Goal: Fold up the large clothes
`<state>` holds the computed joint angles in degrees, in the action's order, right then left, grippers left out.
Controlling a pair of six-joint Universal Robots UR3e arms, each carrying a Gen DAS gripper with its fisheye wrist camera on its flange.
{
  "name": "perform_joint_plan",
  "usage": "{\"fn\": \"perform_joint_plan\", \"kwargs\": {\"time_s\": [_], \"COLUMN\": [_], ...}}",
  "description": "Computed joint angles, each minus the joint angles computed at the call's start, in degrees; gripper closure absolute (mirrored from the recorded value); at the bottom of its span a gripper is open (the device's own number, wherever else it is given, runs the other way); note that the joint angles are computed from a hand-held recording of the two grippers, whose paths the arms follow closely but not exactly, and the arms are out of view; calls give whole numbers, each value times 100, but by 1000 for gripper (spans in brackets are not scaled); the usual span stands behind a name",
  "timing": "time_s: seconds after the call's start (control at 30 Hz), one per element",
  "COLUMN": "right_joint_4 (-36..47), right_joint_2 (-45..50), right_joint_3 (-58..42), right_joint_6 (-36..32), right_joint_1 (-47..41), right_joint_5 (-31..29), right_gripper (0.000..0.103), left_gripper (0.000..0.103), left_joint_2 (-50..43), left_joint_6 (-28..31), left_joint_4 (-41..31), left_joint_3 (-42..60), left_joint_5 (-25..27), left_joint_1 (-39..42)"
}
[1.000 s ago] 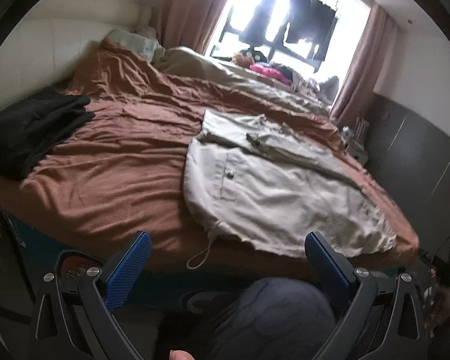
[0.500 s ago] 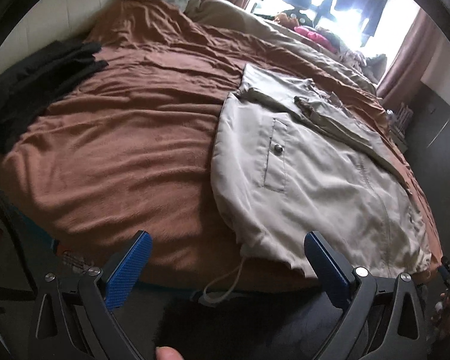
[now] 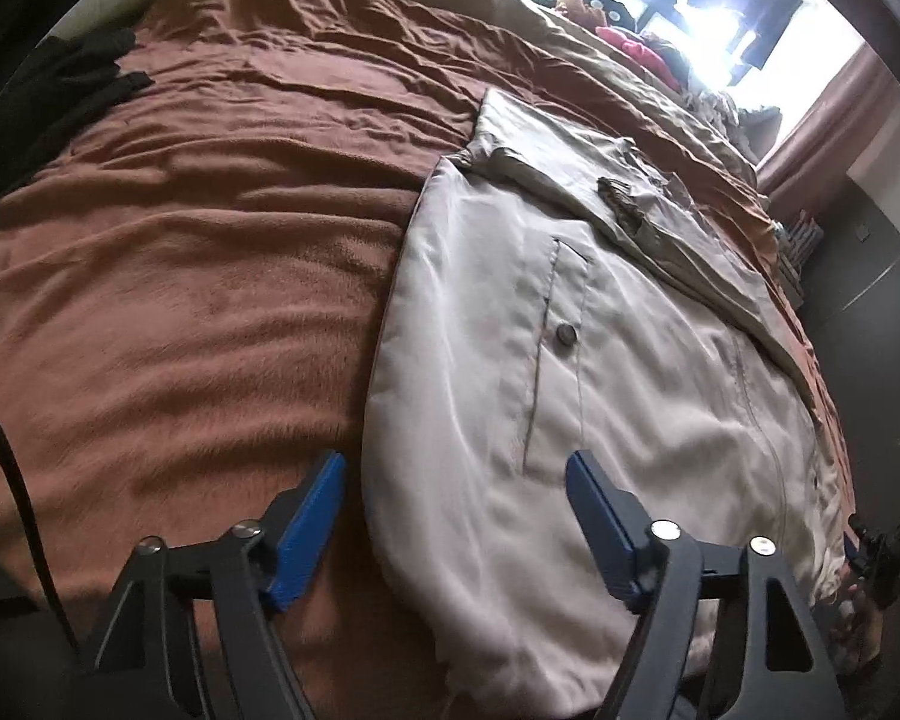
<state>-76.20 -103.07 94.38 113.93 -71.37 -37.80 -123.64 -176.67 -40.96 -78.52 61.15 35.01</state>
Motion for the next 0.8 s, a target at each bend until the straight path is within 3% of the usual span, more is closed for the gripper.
{"fn": "perform_joint_plan", "kwargs": {"time_s": [0.13, 0.23, 0.3, 0.43, 0.53, 0.8], "right_joint_4": [-382, -28, 591, 2228, 3547, 5301], "right_joint_2": [529, 860, 861, 1249, 1613, 2244], "right_joint_3": [-323, -627, -773, -1413, -1804, -1915], "right_joint_6": [619, 644, 192, -780, -1618, -2959], "right_joint_1": [290, 413, 317, 131, -83, -677], "right_joint_5": [-103, -245, -196, -216, -293, -327], "right_gripper": [23, 24, 25, 36, 36, 37], "left_gripper": [35, 41, 41, 41, 43, 49], "left_joint_2": [-382, -613, -636, -575, -487, -99], "left_joint_6": [-8, -38, -3, 174, 249, 576], "left_joint_4": [-331, -578, -624, -877, -1111, -1318], "left_joint_3": [551, 841, 839, 697, 487, -93], "left_joint_5": [-57, -272, -472, -1011, -1539, -1984], "left_joint_1": [-28, 19, 81, 293, 485, 655]}}
